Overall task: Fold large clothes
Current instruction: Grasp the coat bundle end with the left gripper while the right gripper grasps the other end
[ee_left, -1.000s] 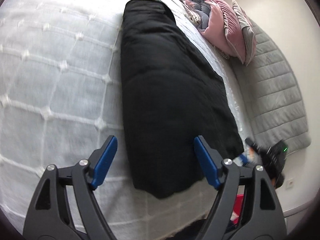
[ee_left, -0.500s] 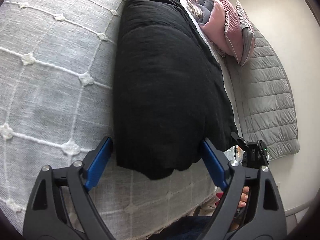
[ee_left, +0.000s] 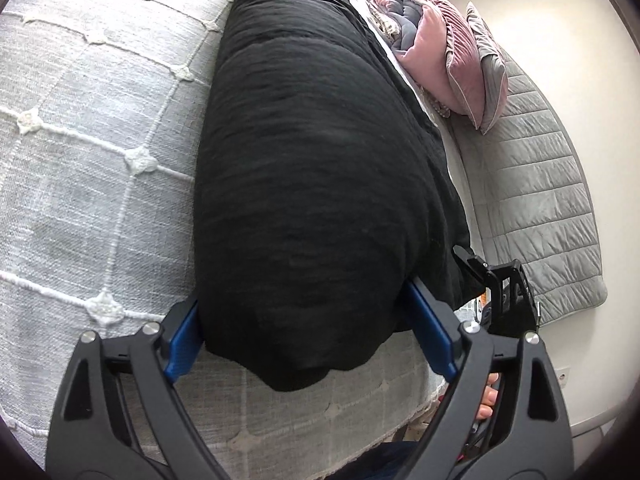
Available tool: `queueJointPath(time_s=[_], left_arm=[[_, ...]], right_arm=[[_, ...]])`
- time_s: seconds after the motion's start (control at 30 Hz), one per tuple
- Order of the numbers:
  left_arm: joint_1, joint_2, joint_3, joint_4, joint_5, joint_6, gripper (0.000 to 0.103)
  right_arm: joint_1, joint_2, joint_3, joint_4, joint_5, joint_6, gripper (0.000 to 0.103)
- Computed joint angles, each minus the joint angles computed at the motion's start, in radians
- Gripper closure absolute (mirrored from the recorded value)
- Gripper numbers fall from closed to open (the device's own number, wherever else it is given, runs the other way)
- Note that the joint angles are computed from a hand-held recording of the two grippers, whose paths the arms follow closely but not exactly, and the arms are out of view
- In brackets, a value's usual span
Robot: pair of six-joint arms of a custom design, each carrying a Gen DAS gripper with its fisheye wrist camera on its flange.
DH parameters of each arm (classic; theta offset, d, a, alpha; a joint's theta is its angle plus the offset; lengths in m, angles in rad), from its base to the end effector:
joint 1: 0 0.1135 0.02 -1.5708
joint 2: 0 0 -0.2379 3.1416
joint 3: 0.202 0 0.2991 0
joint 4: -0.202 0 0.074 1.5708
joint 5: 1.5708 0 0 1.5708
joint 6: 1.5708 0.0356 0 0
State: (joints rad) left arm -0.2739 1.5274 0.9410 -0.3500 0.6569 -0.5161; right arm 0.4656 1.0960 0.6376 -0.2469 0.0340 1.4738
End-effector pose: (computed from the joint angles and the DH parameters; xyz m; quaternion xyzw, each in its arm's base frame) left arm 0.3287 -0.1149 0.1567 -0.0088 0.9049 -0.3965 0.1546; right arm 0.2543 0.1264 0.1782 0.4447 0.7913 0.3371 0.2499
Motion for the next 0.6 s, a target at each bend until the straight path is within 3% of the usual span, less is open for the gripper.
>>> queueJointPath(time_s=[0.33,0.6], left_arm=[[-0.008,0.012,-0.003,0.037,-0.013,-0.001,0.013],[-0.012,0.012,-0.008,0.051,-0.011,-0.002,0.013]], right_arm=[[0.093,0.166,0.151,-0.079,0.207,-0.009,0.004],[0.101,0.213,0.190,-0.089,0.239,-0.006,0.007]])
